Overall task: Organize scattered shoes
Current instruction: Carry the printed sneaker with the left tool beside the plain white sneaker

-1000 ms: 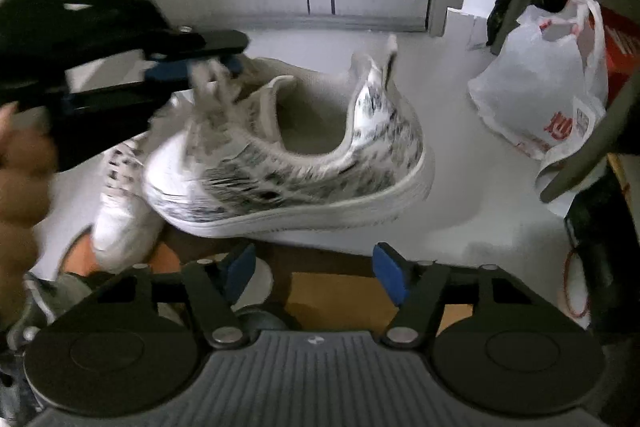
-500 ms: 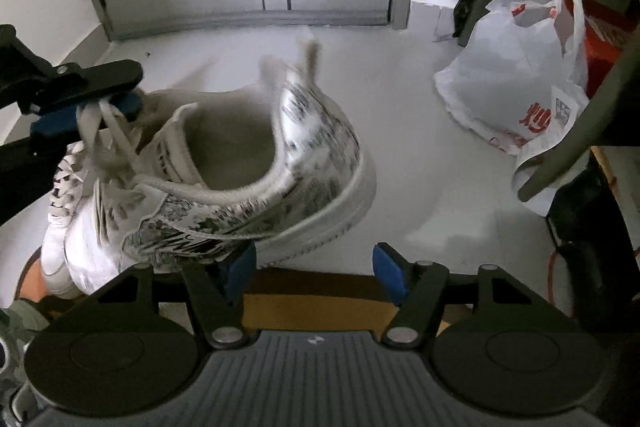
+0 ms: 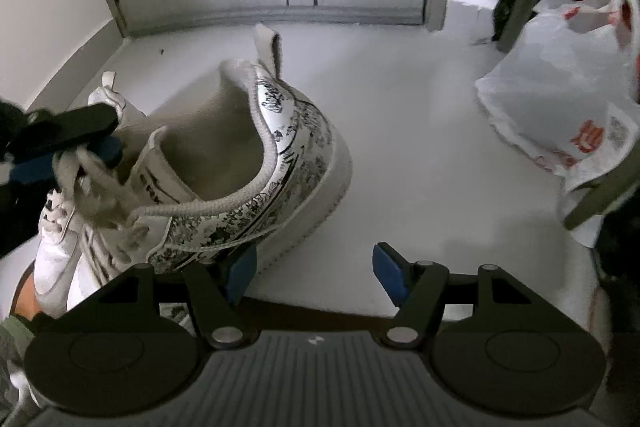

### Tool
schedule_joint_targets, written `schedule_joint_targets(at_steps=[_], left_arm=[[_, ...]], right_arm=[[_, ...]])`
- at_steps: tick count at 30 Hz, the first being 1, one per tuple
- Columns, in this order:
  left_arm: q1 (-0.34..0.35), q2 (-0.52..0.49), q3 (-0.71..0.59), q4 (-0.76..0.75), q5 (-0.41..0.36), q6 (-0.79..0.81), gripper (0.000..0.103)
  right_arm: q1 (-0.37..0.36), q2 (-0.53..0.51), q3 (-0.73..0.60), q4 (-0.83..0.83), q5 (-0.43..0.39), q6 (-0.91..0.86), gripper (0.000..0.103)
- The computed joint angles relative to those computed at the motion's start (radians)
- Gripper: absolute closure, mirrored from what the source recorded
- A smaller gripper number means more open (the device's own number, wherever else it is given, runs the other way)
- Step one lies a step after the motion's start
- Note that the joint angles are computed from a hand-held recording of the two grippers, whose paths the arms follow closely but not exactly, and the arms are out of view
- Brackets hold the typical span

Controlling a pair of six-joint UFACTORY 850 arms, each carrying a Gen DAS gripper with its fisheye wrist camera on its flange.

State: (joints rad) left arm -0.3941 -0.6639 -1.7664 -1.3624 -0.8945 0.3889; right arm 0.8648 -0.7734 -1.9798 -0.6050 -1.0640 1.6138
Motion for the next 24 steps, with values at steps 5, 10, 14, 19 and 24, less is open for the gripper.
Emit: schedule_joint_targets(at_steps=[5,10,14,19,24], left_arm=[[-0.004,-0.017,-0.025,0.013,0.015,-0.018,0.093],[-0.004,-0.029,-0.041,0.0,0.025,-0.042,0.093],[-0.005,-0.026,-0.031,-0.002,0.054,-0.08,0.093],[0.002,-0.019,-0.007,0.023,0.101,-0.106,0.093],[0.016,-0.017,-0.005,0.044,0.126,-0.114,0.093]], right_arm=[[-0.03,-0.052,-0.059,0.001,0.017,-0.029,0.033],[-0.048,-0.085,-0.1,0.008,0.003,-0.039,0.033],[-0.05,-0.103,-0.131,-0.002,-0.015,-0.059,0.033],[-0.06,-0.151,-0.205,0.029,-0.026,-0.099,0.033],[-0.057,-0.193,-0.263,0.084,-0.004,-0.151,0.033]])
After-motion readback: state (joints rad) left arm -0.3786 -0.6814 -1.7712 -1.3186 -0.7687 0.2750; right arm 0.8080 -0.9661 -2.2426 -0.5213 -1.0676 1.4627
